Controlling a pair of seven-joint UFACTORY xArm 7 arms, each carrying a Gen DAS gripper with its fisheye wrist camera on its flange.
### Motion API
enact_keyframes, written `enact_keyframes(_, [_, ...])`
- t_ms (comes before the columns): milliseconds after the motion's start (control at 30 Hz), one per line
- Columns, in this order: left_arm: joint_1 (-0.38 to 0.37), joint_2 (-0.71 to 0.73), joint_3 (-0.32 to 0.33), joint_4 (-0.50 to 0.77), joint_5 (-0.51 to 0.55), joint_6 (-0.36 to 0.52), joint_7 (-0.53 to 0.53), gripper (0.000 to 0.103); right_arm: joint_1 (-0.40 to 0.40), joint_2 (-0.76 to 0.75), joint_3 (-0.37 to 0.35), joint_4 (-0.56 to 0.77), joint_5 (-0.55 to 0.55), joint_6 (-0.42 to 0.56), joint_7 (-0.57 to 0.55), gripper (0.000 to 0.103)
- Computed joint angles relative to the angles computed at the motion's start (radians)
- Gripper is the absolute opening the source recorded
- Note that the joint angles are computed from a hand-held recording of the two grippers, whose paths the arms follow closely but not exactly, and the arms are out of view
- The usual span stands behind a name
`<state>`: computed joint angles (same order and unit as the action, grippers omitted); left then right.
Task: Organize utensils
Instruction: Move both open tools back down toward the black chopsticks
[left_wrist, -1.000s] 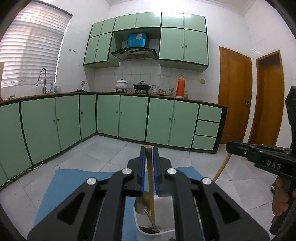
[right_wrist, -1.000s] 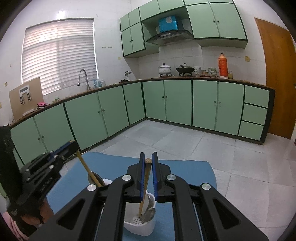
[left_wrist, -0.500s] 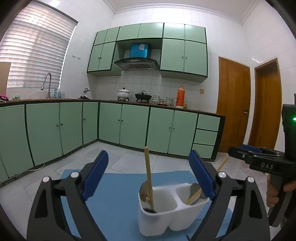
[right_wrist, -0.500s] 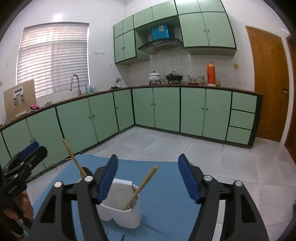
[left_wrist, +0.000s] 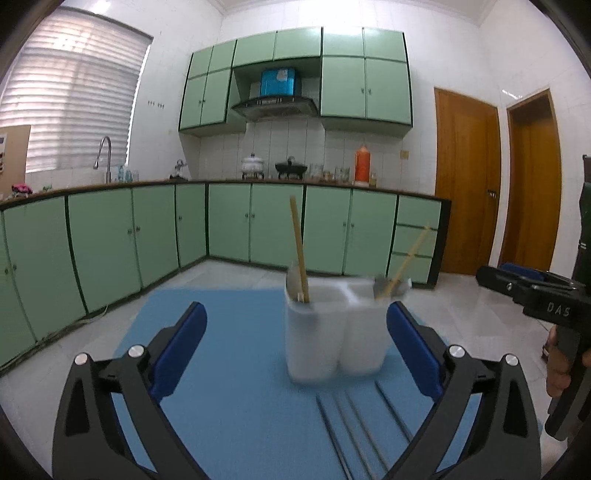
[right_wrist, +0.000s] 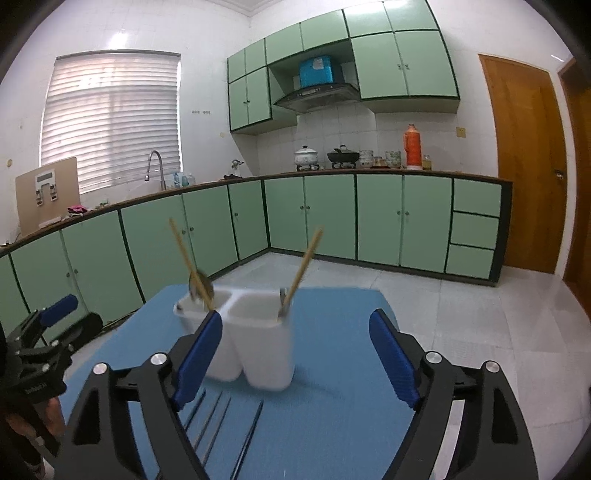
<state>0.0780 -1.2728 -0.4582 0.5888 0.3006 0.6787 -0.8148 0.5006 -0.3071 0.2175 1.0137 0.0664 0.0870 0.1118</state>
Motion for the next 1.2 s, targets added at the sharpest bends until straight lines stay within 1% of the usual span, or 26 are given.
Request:
enact_keyframes(133, [-0.072,-0.100,-0.041,-0.055,-0.034,0.114,-0.029,0.095,-0.003,-0.087,0.013,-0.131,0.011,-0.030,0.050,0.083])
enact_keyframes(200, [-0.104,-0.143,-0.066,-0.073,-0.047,0.169,-0.049,0.096,-0.025,-0.135,0.037,-0.197,-0.001,-0.039,0.086,0.084])
enact_keyframes(300, [-0.154,-0.199,-0.101,-0.095,-0.066,0.253,-0.076,0.096,-0.104,-0.205,0.119,-0.283,-0.046,-0.046,0.169,0.084])
enact_keyframes(400, [-0.196,-0.239,-0.139,-0.108,-0.079,0.316,-0.103,0.096,-0.135,-0.272,0.172,-0.365,-0.079,-0.062,0.240,0.084])
enact_keyframes(433, [-0.209,-0.249,-0.153,-0.112,-0.084,0.333,-0.115,0.096,-0.153,-0.292,0.195,-0.386,-0.092,-0.068,0.263,0.084])
enact_keyframes(467, [-0.219,-0.257,-0.162,-0.114,-0.083,0.346,-0.122,0.096,-0.185,-0.324,0.238,-0.417,-0.111,-0.080,0.292,0.084])
enact_keyframes(500, [-0.230,-0.264,-0.180,-0.117,-0.085,0.363,-0.131,0.096,-0.199,-0.342,0.257,-0.434,-0.124,-0.085,0.312,0.084])
enact_keyframes(633, [-0.289,-0.286,-0.250,-0.135,-0.092,0.421,-0.169,0.096,-0.227,-0.413,0.328,-0.521,-0.153,-0.128,0.402,0.083])
enact_keyframes(667, [-0.306,-0.289,-0.268,-0.139,-0.094,0.436,-0.179,0.096,-0.253,-0.442,0.364,-0.543,-0.160,-0.136,0.430,0.083])
enact_keyframes(700, [-0.316,-0.287,-0.280,-0.137,-0.092,0.448,-0.189,0.096,-0.266,-0.462,0.385,-0.561,-0.164,-0.144,0.455,0.083])
enact_keyframes(767, [-0.339,-0.285,-0.307,-0.138,-0.089,0.470,-0.210,0.096,-0.267,-0.489,0.407,-0.590,-0.171,-0.165,0.494,0.082])
enact_keyframes(800, [-0.356,-0.289,-0.318,-0.142,-0.087,0.486,-0.220,0.096,-0.276,-0.512,0.428,-0.608,-0.175,-0.179,0.515,0.082])
enact_keyframes(867, [-0.376,-0.290,-0.339,-0.142,-0.084,0.511,-0.247,0.096,-0.294,-0.558,0.464,-0.631,-0.185,-0.190,0.548,0.078])
enact_keyframes(900, [-0.388,-0.294,-0.346,-0.142,-0.081,0.524,-0.260,0.096,-0.293,-0.570,0.470,-0.639,-0.189,-0.195,0.561,0.077])
enact_keyframes(1033, [-0.423,-0.302,-0.357,-0.146,-0.060,0.553,-0.294,0.096,-0.305,-0.602,0.507,-0.652,-0.195,-0.202,0.624,0.066])
enact_keyframes(1200, [-0.455,-0.308,-0.369,-0.145,-0.045,0.594,-0.322,0.096,-0.335,-0.615,0.548,-0.654,-0.225,-0.212,0.663,0.056])
